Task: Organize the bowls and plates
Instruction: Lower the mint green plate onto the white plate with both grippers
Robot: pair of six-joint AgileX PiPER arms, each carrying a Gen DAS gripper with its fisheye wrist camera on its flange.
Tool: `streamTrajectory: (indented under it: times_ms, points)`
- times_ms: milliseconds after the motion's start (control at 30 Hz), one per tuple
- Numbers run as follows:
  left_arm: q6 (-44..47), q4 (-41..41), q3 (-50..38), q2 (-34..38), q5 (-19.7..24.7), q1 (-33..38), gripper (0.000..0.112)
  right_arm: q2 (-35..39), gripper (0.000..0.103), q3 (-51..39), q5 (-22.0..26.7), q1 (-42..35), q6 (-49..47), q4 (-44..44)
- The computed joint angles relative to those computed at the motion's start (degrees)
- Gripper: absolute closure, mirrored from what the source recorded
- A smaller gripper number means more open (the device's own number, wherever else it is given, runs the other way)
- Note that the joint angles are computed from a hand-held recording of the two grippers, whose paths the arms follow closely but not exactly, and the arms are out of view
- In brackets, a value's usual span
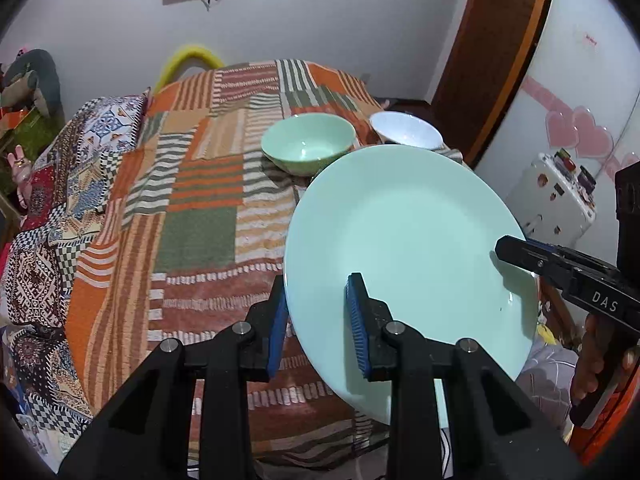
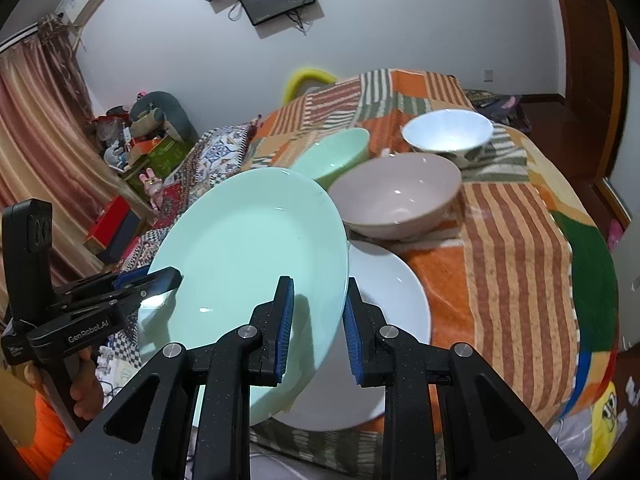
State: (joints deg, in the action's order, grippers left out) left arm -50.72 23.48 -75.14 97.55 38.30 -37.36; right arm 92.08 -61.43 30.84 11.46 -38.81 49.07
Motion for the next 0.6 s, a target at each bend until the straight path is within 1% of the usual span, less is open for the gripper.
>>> streamTrajectory:
  times_ms: [333,600]
  points:
    - [5.52,-6.32,-4.3,5.61,1.6,0.5,0.084,1.0,0.079,2.44,0.33,-2.29,-0.83,0.78]
    - [7.48,-8.89,-7.35,9.06,3.96,0.55,0.083,2.97,0.079,2.68,1.05,-3.36,-1.47,1.2]
